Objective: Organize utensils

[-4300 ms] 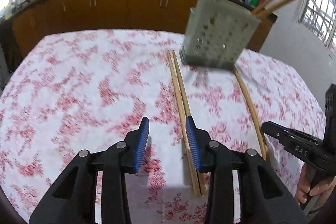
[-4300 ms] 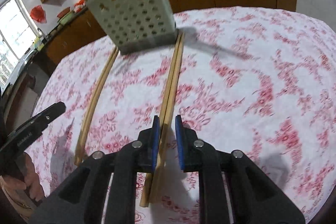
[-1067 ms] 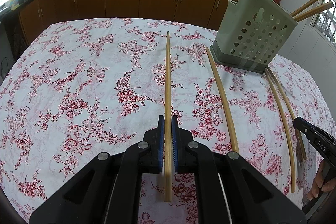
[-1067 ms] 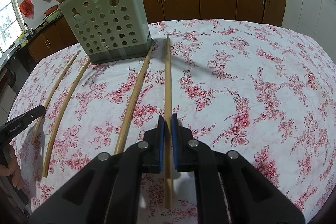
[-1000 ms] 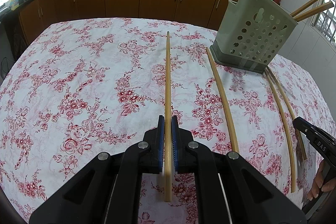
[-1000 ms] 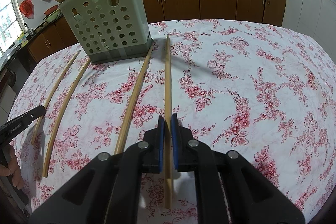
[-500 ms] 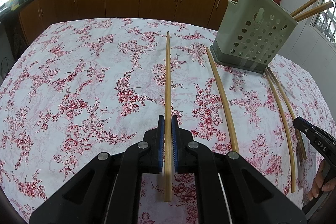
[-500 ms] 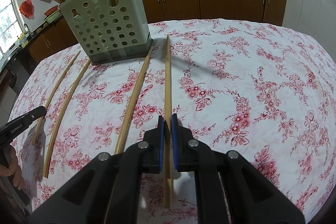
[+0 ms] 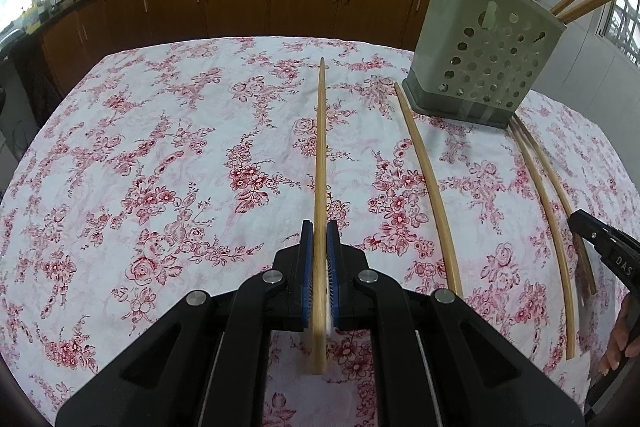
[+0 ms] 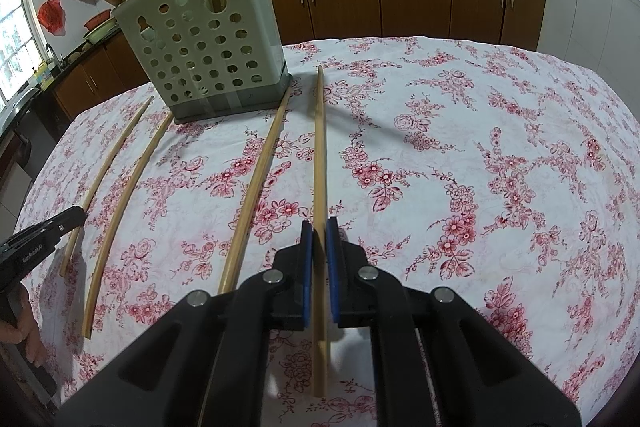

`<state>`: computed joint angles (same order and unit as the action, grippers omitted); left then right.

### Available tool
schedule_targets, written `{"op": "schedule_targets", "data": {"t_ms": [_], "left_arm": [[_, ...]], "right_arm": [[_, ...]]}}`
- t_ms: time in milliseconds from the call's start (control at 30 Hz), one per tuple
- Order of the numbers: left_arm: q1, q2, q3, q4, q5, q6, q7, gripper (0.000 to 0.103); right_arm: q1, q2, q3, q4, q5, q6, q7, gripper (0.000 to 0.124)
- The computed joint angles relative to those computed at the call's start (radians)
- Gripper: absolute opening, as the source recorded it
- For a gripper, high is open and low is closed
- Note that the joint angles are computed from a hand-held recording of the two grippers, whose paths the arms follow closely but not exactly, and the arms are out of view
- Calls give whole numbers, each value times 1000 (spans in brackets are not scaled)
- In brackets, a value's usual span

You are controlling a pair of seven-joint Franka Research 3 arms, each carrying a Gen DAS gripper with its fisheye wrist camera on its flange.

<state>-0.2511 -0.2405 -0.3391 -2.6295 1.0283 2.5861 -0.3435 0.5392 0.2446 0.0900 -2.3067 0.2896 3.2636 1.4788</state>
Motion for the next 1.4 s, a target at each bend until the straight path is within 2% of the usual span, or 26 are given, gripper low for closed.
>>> {"op": "schedule_targets", "data": {"t_ms": [33, 100, 200, 367, 533, 667, 933, 1000, 1033, 1067, 1133, 1300, 1400], "left_arm": [[-1, 2, -1, 3, -3, -4, 3, 8], [-2, 2, 0, 3, -5, -5, 5, 8], [-2, 1, 0, 3, -4, -5, 5, 8], [-7, 1, -3, 5, -15, -20, 7, 8], [-12, 7, -4, 11, -21, -32, 12, 8], [-14, 7, -2, 12, -23, -34, 14, 8], [-16, 8, -2, 14, -22, -39, 13, 8], [-16, 8, -2, 13, -20, -37, 9, 8], [-18, 7, -3, 13, -22, -39, 11, 8], [-21, 5, -4, 12, -25, -42, 19, 8], [-26, -5, -7, 7, -28, -48, 29, 7], [-32, -78, -24, -11, -15, -69, 25, 7], [-28, -149, -36, -24, -1, -83, 22, 7]], "right_arm": [[43, -2, -41, -3, -3, 0, 4, 10], [67, -8, -63, -11, -5, 1, 4, 10], [50, -13, -48, -19, -6, 3, -1, 10], [86, -17, -80, -25, -3, 5, 1, 10], [46, -16, -43, -23, -2, 5, -5, 10], [48, -15, -43, -22, 0, 5, -4, 10], [-49, -20, 50, -32, 5, 11, -17, 9], [-34, -22, 35, -34, 6, 12, -16, 8], [10, -25, -8, -36, 7, 13, -13, 8], [25, -29, -23, -40, 8, 14, -13, 8], [-35, -41, 37, -55, 8, 37, -14, 8], [-80, -96, 77, -93, 12, 105, 0, 8], [-123, -136, 110, -114, -32, 158, 44, 8]]}}
